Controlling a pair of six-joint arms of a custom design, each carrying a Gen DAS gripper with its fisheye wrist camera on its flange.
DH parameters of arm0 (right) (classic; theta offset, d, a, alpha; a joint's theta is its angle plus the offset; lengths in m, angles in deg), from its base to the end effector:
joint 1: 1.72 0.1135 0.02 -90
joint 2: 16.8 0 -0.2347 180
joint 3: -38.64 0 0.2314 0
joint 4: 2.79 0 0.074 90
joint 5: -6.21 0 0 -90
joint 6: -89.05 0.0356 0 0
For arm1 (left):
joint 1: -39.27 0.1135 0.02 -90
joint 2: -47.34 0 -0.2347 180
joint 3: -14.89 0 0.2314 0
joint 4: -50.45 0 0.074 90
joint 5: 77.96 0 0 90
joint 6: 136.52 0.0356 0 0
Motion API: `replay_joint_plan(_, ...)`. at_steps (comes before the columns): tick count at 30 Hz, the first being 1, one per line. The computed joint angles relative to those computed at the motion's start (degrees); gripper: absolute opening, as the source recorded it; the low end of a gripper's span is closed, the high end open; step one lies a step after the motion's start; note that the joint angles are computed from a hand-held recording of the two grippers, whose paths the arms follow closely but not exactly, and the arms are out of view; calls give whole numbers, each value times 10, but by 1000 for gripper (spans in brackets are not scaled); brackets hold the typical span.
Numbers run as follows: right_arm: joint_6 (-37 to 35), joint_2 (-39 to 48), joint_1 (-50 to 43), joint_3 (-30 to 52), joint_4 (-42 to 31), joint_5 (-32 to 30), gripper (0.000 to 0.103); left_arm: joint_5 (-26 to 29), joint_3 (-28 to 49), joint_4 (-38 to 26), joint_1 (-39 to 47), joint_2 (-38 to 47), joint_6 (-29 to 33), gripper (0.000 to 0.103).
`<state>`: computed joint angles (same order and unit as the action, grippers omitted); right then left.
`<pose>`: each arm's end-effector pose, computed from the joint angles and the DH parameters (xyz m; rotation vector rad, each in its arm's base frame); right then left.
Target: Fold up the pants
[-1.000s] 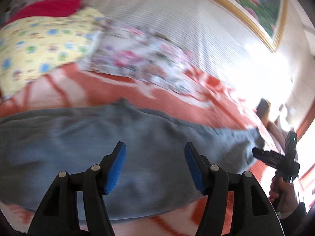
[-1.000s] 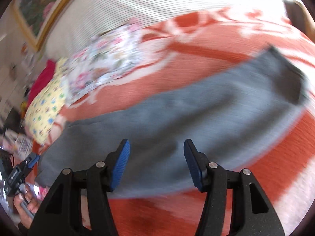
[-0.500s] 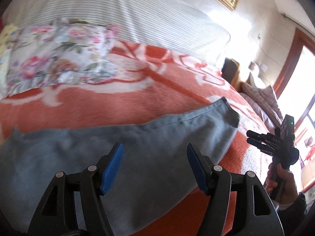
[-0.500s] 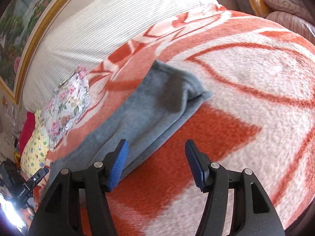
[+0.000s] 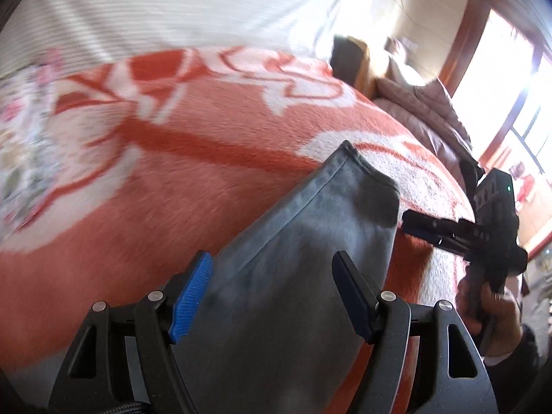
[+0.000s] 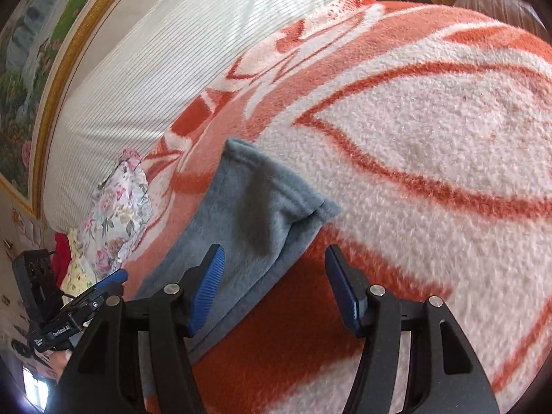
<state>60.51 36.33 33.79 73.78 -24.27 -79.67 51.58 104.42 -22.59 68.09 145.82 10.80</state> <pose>0.1511 0.1047 0.1602 0.5763 2.3205 0.7878 0.2714 0.1235 0.2092 0.6815 2.4259 -0.5410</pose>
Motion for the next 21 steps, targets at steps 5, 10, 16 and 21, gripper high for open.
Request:
replay_joint_plan(5, 3, 11, -56, -51, 100, -56, 62, -52, 40, 56, -124, 51, -85, 73)
replay_joint_plan(10, -17, 39, -78, -56, 138, -64, 60, -69, 110, 54, -209, 114, -132, 73)
replay_joint_plan(16, -15, 53, -85, -67, 174, -65, 54, -131, 110, 92, -289, 148, -147, 65)
replay_joint_plan(21, -18, 52, -100, -92, 207, -81, 31, -141, 74, 136, -312, 141, -150, 54)
